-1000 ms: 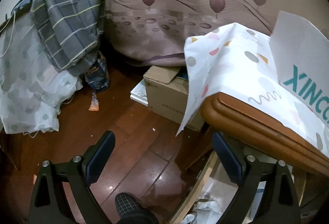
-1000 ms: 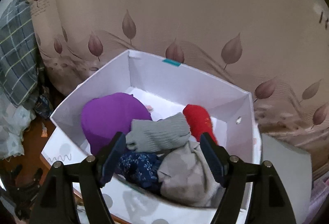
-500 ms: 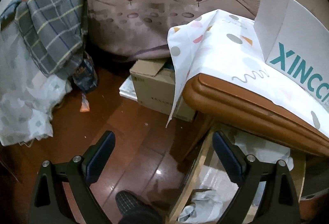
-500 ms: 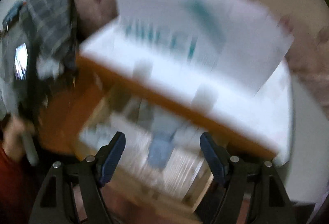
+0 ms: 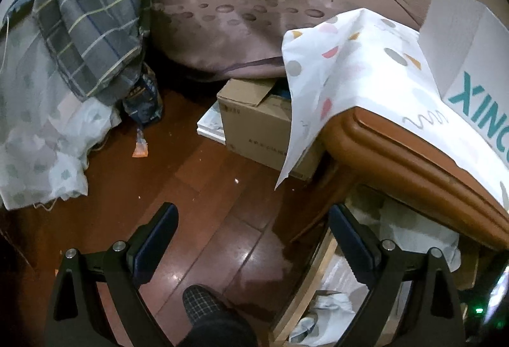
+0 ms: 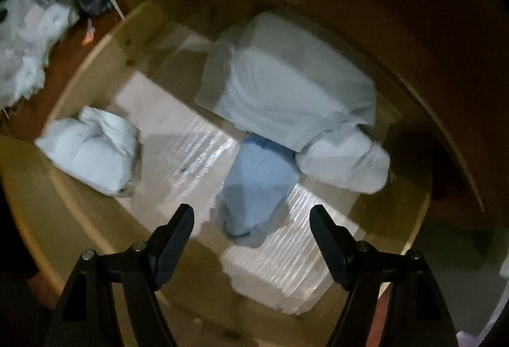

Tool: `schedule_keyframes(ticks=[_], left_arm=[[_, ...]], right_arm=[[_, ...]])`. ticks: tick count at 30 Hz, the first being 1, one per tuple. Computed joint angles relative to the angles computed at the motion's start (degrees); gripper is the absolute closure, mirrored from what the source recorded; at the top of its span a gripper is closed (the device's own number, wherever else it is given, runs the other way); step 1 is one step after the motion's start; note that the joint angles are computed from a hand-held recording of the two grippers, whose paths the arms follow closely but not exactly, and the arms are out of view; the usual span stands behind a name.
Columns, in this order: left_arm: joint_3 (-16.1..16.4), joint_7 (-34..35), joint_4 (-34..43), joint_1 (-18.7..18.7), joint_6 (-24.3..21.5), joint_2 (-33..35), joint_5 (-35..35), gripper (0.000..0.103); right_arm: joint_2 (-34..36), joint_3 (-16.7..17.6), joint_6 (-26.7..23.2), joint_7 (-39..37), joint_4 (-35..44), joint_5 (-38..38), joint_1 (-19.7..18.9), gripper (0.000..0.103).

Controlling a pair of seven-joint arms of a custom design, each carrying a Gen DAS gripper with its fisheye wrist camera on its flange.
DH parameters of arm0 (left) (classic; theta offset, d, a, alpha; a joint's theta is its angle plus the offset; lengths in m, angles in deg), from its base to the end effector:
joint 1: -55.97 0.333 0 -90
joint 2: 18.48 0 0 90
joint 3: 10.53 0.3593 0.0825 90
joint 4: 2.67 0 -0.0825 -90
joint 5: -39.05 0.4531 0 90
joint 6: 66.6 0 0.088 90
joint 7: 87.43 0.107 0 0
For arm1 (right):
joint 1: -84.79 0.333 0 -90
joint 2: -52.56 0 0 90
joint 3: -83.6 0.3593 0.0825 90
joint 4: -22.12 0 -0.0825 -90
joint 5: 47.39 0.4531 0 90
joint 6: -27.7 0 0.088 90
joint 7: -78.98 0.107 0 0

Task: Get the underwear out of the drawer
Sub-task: 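Move the right tool back down into the drawer toward the pale blue sock, then grasp the pale blue striped-cuff sock with the right tool and lift it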

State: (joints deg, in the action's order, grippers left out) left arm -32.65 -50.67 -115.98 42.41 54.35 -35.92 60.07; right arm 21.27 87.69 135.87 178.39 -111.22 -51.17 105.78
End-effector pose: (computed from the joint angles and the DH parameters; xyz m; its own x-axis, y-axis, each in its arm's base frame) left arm 0.4503 -0.3383 0.6676 0.1719 -0.9851 0.0037 -0.8051 -0.1426 -0.5757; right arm 0.4019 0.1874 0.5716 0.2729 -0.9585 0.0830 -0.9522 -0.2814 -0.1192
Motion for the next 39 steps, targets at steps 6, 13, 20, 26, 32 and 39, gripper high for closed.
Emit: schedule_keyframes(ticks=[6,13,20,26,32,39], left_arm=[[0.2,0.5,-0.4,-0.1,-0.2,-0.4,-0.5,0.009],[-0.1,0.8,-0.3,0.1,-0.6,-0.4,-0.2,0.009],[0.1,2.5,0.0,-0.3,-0.2,0.0,-1.0,0.009],[0.6,4.3,-0.6,-0.9,1.8,0.0,-2.4,0.009],[0.6,6.6,-0.1,-1.4,1.1,0.9,-3.9,0.009],[1.0,11.3,-0.1,-2.6,2.3,1.5,-6.2,0.009]], right_arm=[[2.6,0.5,-0.3,-0.9,-0.1,-2.4,-0.4,0.026],[4.6,-0.1,0.0,-2.6,-0.5,-2.3,-0.6,0.026],[7.3,0.7,-0.2,-4.8,0.6,-3.8,-0.5,0.026],[9.0,0.6,-0.4,-5.2,1.6,-3.5,-0.5,0.026],[10.6,0.1,0.4,-7.2,2.6,-3.2,-1.1,0.029],[8.9,0.5,0.0,-8.6,2.4,-2.1,-0.4,0.05]])
